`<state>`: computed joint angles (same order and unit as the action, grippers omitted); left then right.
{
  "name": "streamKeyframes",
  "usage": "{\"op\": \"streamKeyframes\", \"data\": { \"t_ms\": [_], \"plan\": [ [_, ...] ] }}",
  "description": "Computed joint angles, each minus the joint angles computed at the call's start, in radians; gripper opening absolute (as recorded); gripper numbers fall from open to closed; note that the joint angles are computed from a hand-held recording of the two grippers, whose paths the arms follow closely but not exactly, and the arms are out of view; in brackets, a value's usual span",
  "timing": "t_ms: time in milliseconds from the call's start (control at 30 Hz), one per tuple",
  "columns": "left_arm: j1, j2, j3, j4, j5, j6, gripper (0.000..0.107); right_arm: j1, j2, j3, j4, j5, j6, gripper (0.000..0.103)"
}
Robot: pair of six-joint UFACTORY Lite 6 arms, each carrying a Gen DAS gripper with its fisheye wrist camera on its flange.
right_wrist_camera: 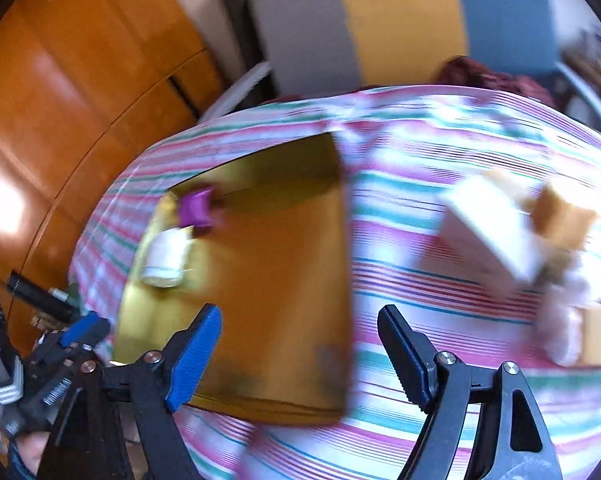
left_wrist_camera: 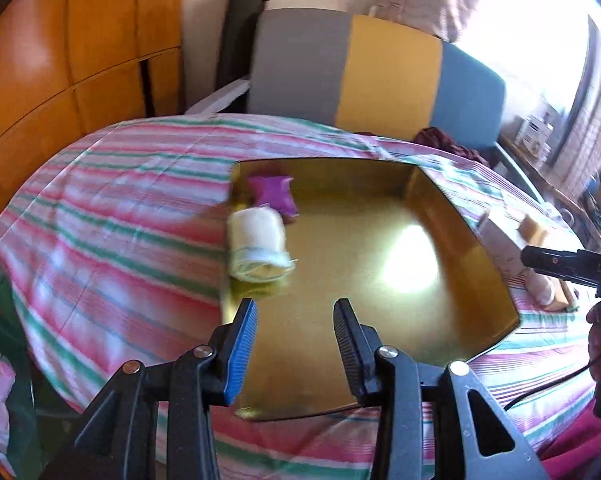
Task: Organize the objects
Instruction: 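Grasp the white box with the left gripper while the right tool returns to the items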
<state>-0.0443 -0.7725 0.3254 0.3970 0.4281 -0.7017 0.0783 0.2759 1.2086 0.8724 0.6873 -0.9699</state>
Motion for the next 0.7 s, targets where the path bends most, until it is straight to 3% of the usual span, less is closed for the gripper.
{"op": "streamKeyframes", "data": {
  "t_ms": [167,333,533,600,700],
  "plan": [
    [-0.190,0.201,0.157,0.104,-0.030,-0.167,0.040,-0.247,0.049,0.084,-0.038,0.052,-0.042,0.083],
    [-0.330,0.446,0.374,0.026,-0.077,-0.135,0.040,-0.423,0.189,0.268,-0.063,0.064,-0.019,0.084],
    [-0.396,0.839,0.772,-0.415,-0.072,0.241,0.048,-0.544,0.358,0.432,-0.008,0.062,-0.033,0.084],
    [-0.396,1.012,0.959,-0.594,-0.021,0.370,0.050,-0.568,0.403,0.465,0.011,0.088,-0.028,0.084],
    [-0.388,1.216,1.186,-0.696,0.062,0.396,0.051,-0.572,0.435,0.505,-0.003,0.106,-0.002,0.084]
  ]
}}
